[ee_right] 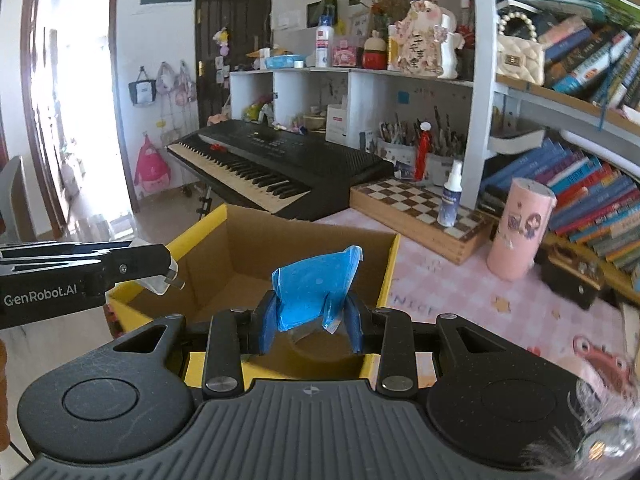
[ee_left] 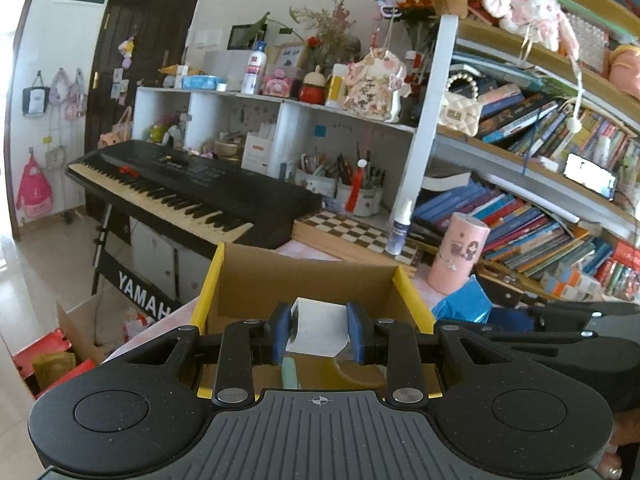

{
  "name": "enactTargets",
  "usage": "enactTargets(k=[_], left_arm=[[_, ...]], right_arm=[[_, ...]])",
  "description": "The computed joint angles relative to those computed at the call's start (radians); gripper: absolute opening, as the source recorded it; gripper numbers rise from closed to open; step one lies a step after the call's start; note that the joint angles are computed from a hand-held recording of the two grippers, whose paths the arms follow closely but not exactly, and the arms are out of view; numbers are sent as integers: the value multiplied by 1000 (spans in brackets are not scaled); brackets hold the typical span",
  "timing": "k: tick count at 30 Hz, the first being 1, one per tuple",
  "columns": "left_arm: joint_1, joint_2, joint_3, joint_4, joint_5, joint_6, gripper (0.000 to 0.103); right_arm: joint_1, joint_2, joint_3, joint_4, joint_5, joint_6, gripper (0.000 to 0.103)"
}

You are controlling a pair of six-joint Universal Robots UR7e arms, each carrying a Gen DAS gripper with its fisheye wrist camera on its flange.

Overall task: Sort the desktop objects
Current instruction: 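Lower the white block into the box with the left gripper while the right gripper lowers the blue piece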

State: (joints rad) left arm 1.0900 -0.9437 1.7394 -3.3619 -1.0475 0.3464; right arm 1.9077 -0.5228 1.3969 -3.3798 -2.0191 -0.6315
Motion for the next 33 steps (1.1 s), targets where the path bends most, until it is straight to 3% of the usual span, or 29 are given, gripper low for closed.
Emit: enactTargets(k=[16, 27, 33], left_arm=[[9, 139, -164, 101, 124, -10, 29], [21, 183, -233, 229, 178, -60, 29], [21, 192, -242, 271, 189, -71, 29]], right_arm=[[-58, 103, -327, 398, 65, -259, 32], [-72, 232, -627, 743, 19, -388, 32], [-73, 276, -717, 857, -17, -428, 32]])
